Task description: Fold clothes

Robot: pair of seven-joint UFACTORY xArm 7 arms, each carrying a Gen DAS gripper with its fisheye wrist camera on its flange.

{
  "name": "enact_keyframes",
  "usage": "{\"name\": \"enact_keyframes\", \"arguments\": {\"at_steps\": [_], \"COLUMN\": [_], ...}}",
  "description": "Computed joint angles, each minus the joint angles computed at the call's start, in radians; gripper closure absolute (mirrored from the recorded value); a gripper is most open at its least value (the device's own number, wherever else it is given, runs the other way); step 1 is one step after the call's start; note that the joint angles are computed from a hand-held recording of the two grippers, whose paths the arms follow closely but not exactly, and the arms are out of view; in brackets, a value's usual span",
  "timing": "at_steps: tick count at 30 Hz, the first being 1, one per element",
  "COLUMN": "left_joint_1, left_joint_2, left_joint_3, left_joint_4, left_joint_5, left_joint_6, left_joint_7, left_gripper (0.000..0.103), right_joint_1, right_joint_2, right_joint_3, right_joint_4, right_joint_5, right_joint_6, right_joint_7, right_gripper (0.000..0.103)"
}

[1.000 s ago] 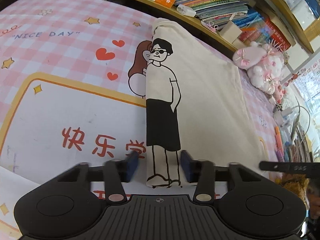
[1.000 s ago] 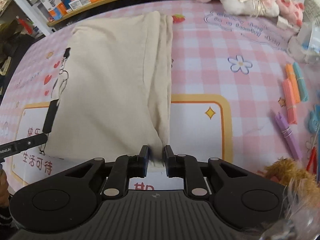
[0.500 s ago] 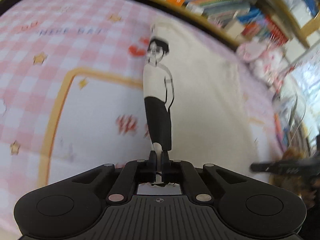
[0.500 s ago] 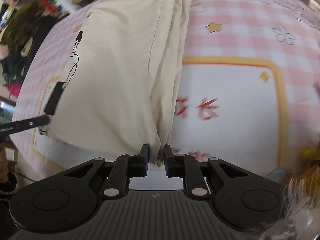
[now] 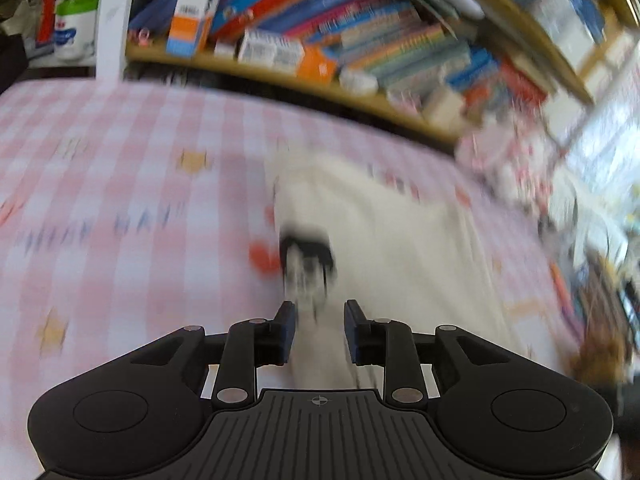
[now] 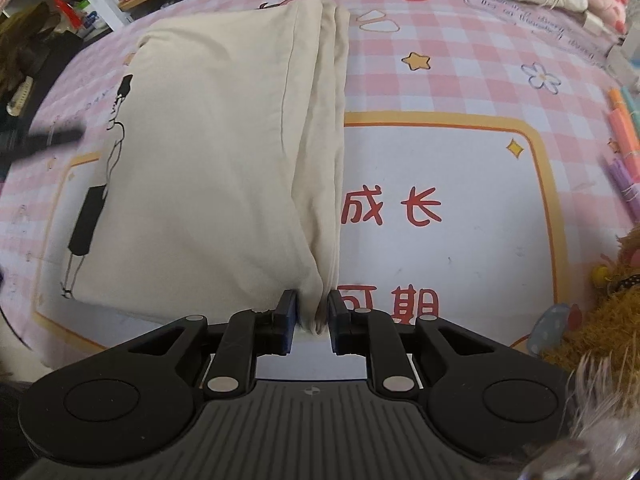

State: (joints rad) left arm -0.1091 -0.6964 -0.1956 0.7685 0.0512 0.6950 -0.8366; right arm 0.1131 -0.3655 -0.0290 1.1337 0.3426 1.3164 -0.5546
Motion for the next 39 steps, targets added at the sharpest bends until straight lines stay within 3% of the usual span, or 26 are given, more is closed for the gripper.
{"name": "enact_keyframes", "arguments": {"at_steps": [5,10,13,14,16,19,21,22,23,24,25,26,29,34,38,39], "left_joint_1": [0.040,-0.049,-0.095,-0.070,-0.010,0.100,0.112,0.097,0.047,-0.012,-0.061,-0.097,-0.110,-0.057,-0.104,-0.104], "left_joint_2": [0.145,0.270,0.287,0.275,0.257,0.288,0.300,0.299,0.285,0.269,0.258,0.250,0.278,0.349,0.394,0.383], "left_joint_3": [0.087,0.222,0.266,0.231,0.164,0.088,0.094,0.118,0.167,0.218,0.255,0.282,0.289,0.231,0.267,0.253], "left_joint_4": [0.015,0.042,0.029,0.009,-0.008,0.040,0.059,0.055,0.031,0.006,-0.008,-0.016,0.009,0.057,0.109,0.101], "left_joint_5": [-0.039,-0.240,-0.340,-0.310,-0.230,-0.119,-0.114,-0.146,-0.220,-0.294,-0.345,-0.378,-0.396,-0.378,-0.407,-0.367], "left_joint_6": [-0.201,-0.312,-0.398,-0.461,-0.536,-0.411,-0.348,-0.343,-0.380,-0.426,-0.453,-0.468,-0.434,-0.425,-0.371,-0.403], "left_joint_7": [0.003,0.120,0.210,0.239,0.268,0.195,0.141,0.121,0.141,0.178,0.218,0.259,0.312,0.296,0.378,0.405], "left_gripper": [0.076,0.077,0.086,0.101,0.103,0.102,0.100,0.098,0.088,0.067,0.054,0.030,0.026,0.031,0.094,0.098], "right_joint_1": [0.008,0.021,0.030,0.032,0.036,0.038,0.041,0.042,0.044,0.045,0.047,0.048,0.050,0.050,0.050,0.049], "right_joint_2": [-0.070,-0.105,-0.117,-0.117,-0.116,-0.116,-0.119,-0.123,-0.126,-0.126,-0.127,-0.128,-0.125,-0.118,-0.116,-0.114], "right_joint_3": [0.028,0.043,0.045,0.045,0.044,0.043,0.046,0.047,0.048,0.049,0.049,0.048,0.043,0.043,0.043,0.041], "right_joint_4": [-0.079,-0.122,-0.135,-0.136,-0.138,-0.138,-0.141,-0.143,-0.146,-0.148,-0.149,-0.149,-0.143,-0.133,-0.131,-0.129], "right_joint_5": [-0.033,-0.060,-0.070,-0.071,-0.073,-0.076,-0.084,-0.088,-0.090,-0.091,-0.092,-0.093,-0.096,-0.102,-0.101,-0.097], "right_joint_6": [-0.089,-0.141,-0.156,-0.158,-0.162,-0.165,-0.170,-0.171,-0.173,-0.177,-0.180,-0.178,-0.173,-0.163,-0.163,-0.161], "right_joint_7": [0.026,0.085,0.118,0.129,0.150,0.179,0.189,0.195,0.201,0.206,0.211,0.214,0.220,0.225,0.234,0.238], "right_gripper": [0.087,0.086,0.086,0.086,0.086,0.086,0.086,0.086,0.086,0.086,0.086,0.086,0.086,0.086,0.086,0.086]}}
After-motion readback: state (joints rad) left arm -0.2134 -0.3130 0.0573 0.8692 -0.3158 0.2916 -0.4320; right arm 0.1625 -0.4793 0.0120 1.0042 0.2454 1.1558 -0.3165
